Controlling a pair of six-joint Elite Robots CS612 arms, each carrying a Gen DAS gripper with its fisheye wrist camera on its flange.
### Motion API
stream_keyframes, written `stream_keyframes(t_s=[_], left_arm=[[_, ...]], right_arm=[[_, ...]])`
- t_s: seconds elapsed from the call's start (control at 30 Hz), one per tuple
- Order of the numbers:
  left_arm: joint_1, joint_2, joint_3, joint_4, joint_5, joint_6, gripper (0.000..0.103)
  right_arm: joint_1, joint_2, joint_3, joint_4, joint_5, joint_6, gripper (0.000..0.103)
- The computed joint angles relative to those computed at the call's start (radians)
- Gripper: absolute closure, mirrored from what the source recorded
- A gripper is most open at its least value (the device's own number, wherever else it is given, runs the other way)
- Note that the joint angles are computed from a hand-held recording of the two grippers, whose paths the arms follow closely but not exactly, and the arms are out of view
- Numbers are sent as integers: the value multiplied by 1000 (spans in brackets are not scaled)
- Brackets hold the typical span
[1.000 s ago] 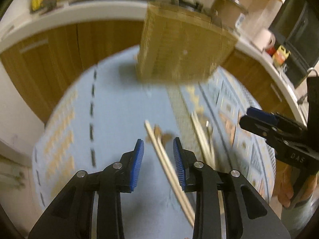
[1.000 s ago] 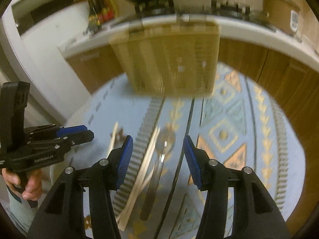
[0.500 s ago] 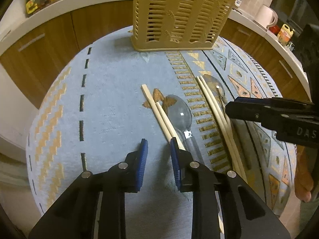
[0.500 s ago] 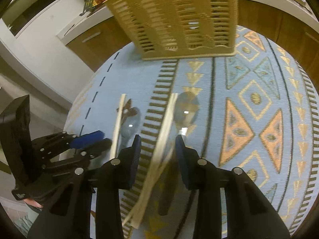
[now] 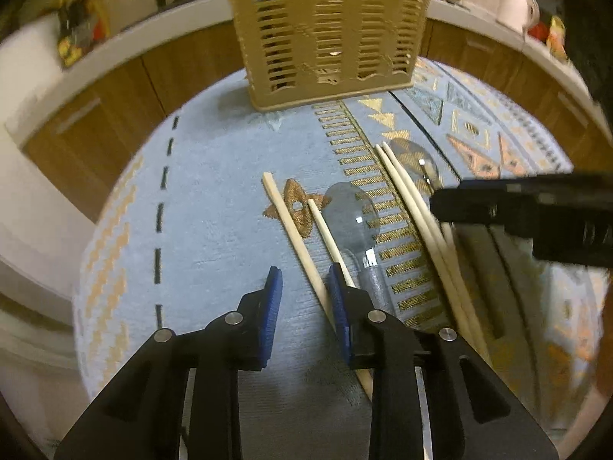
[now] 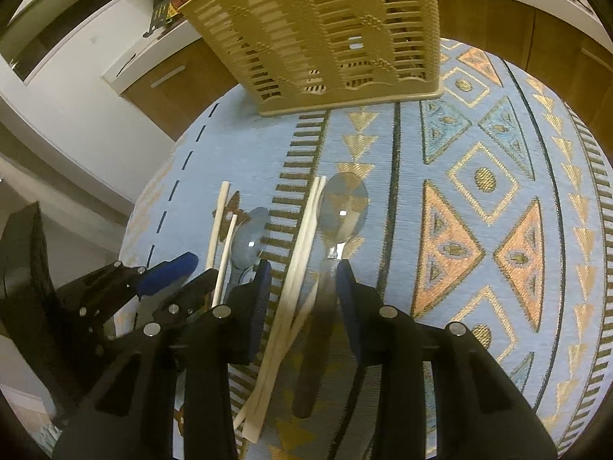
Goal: Organize utensils
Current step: 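Grasp a wooden chopstick with the left gripper while the right grasps another chopstick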
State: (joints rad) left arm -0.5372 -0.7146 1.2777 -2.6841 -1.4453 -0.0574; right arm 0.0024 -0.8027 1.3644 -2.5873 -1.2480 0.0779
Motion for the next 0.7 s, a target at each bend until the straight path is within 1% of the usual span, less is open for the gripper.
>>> stream_keyframes(t_s=[0.1, 0.17, 0.23, 0.37, 0.43, 0.47, 0.53, 0.6, 0.7], left_arm=[[4, 0, -7, 14, -16, 11, 95], [17, 0, -15, 28, -60, 1, 95], [34, 1, -26, 48, -115, -25, 99], [56, 1, -26, 52, -155, -77, 99], [73, 1, -28, 54, -203, -105, 99], [79, 1, -26, 54, -217, -119, 99], [90, 3, -30, 55, -244, -135, 99], [103, 8, -42, 76, -307, -136, 99], [110, 15, -63, 114, -345, -136, 99]], right_arm=[[-3, 4, -14, 29, 28, -5, 71], [-5, 8, -28, 57, 53, -13, 71], [-5, 17, -51, 97, 65, -18, 71], [1, 37, -90, 150, 63, -9, 71], [11, 48, -113, 173, 24, -13, 72], [16, 52, -123, 183, 5, -16, 77], [28, 56, -139, 203, -51, -30, 81], [34, 58, -151, 224, -73, -39, 81], [49, 70, -184, 269, -127, -60, 81]])
